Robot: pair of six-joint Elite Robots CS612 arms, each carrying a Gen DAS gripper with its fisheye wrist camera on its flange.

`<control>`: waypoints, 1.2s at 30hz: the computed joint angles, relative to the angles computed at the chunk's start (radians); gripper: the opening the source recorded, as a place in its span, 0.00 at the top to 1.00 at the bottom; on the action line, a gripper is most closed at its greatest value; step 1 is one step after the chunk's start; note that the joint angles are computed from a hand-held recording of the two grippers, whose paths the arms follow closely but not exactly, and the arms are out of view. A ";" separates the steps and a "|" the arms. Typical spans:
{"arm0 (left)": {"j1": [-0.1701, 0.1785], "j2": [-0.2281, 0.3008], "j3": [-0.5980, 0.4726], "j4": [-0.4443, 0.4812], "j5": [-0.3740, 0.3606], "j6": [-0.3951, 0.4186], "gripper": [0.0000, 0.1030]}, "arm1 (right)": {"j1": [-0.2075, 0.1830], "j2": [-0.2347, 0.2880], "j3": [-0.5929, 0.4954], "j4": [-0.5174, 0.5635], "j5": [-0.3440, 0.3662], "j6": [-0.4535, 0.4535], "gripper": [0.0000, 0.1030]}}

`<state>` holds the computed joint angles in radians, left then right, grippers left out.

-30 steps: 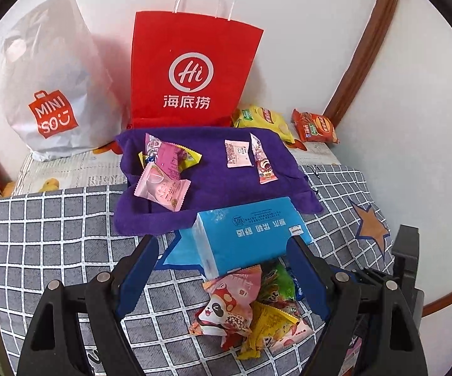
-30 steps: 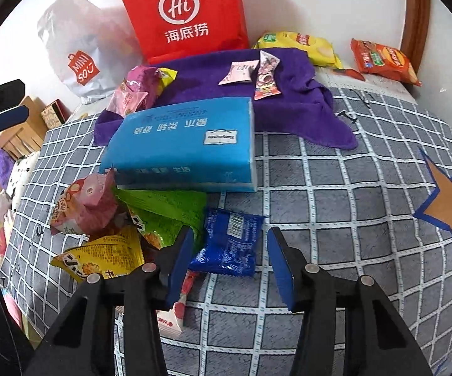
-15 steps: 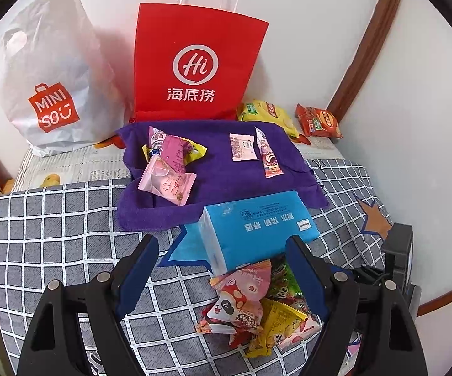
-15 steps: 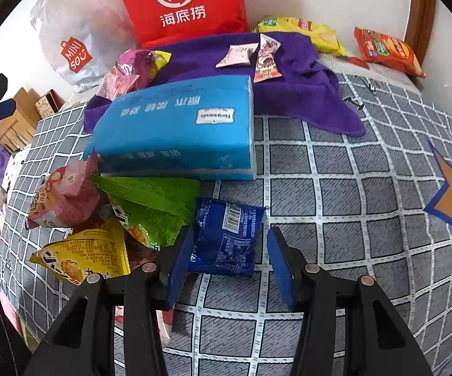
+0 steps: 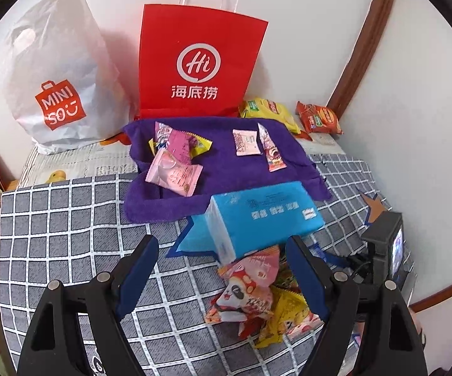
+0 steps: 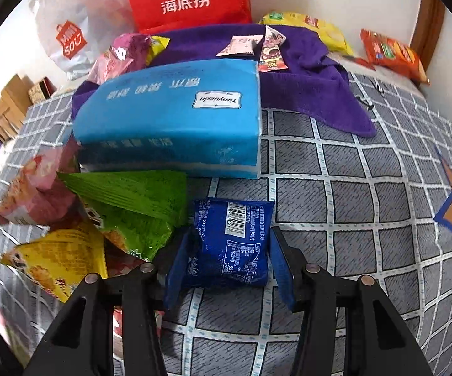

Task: Organize snacks
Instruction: 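Grasp the small blue packet with the right tool while the left grasps the pink panda-print bag, then carry the blue packet with the right tool while the left carries the panda bag to the towel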

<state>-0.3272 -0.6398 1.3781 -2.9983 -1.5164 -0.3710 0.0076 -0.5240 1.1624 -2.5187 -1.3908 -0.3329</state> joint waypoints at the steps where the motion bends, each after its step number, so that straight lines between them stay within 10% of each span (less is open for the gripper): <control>1: 0.000 0.002 -0.001 0.005 0.000 0.001 0.21 | 0.002 0.000 0.004 -0.013 -0.009 -0.010 0.53; 26: -0.009 0.107 -0.089 0.150 -0.137 0.018 0.21 | -0.049 0.000 0.075 -0.235 0.005 0.059 0.56; 31: 0.000 0.111 -0.082 0.104 -0.181 0.002 0.48 | -0.049 -0.005 0.088 -0.256 0.010 0.066 0.57; 36: 0.004 0.099 -0.049 0.029 -0.196 -0.003 0.52 | -0.050 -0.021 0.103 -0.241 0.025 0.066 0.57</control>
